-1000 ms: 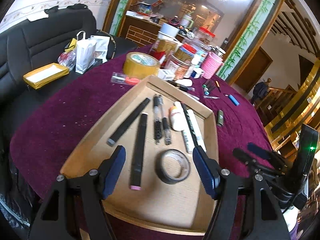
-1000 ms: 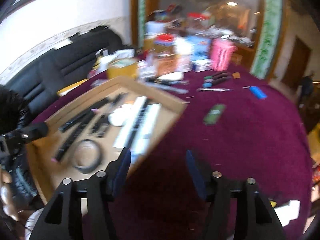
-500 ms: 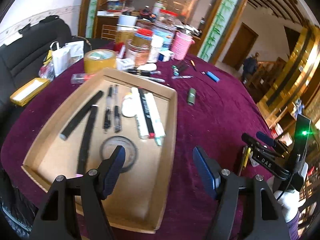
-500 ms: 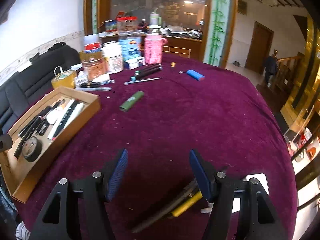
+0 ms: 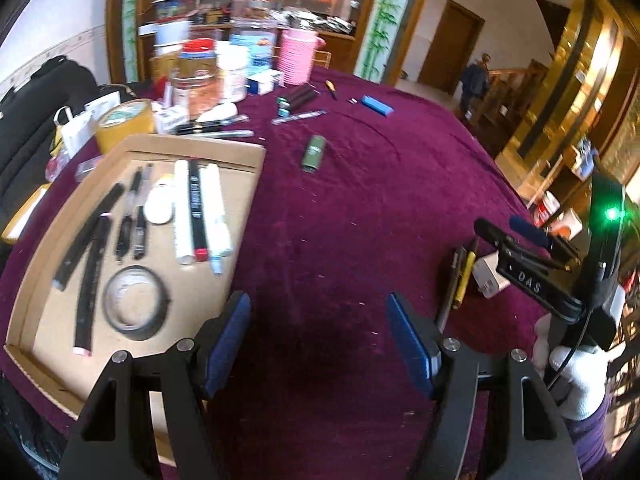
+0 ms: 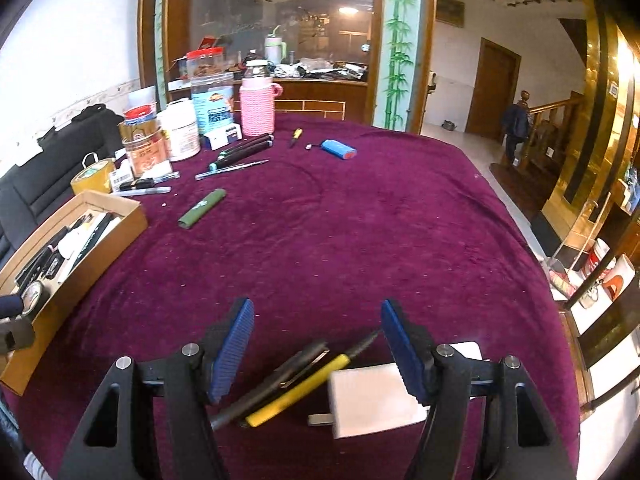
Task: Organize rigid objects
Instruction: 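Move both tools back toward the remaining pile, then grasp another black marker with the left tool while the right tool reaches the yellow pen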
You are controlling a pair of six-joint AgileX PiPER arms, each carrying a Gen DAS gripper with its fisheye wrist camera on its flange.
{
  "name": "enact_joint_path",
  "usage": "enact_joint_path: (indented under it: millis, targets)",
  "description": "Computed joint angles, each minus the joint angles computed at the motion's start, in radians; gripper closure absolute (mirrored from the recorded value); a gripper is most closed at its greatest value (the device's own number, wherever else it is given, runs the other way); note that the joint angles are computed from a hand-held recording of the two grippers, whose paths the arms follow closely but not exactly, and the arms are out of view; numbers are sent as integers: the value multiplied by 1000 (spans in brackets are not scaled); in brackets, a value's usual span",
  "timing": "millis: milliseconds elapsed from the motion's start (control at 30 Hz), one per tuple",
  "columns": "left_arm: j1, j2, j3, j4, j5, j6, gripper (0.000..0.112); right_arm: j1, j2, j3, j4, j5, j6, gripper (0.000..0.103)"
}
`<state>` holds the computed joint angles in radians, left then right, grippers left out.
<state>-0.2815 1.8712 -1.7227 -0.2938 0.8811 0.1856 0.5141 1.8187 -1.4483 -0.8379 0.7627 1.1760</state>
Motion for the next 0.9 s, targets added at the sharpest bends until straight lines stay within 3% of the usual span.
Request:
enact_joint_path:
  millis: [300,500,567,700,900]
  targets:
    - [-127,92,-63,89,28,-34,39,-130,-53,54,-33,-39,17,24]
    - [-225,180,-125,164,-13,-9,39,-284,-120,224,-122,-224,226,24]
    - [-248,226,-186,174,2,8,39,-317,-98,214,-47,-243,197,24]
    - [-271,279,-241,92,18,103,50,-313,-91,206,-58,-239,212,24]
    - [-272,312,-272,108,34,139,88,-308,-95,213,-51,-250,174,24]
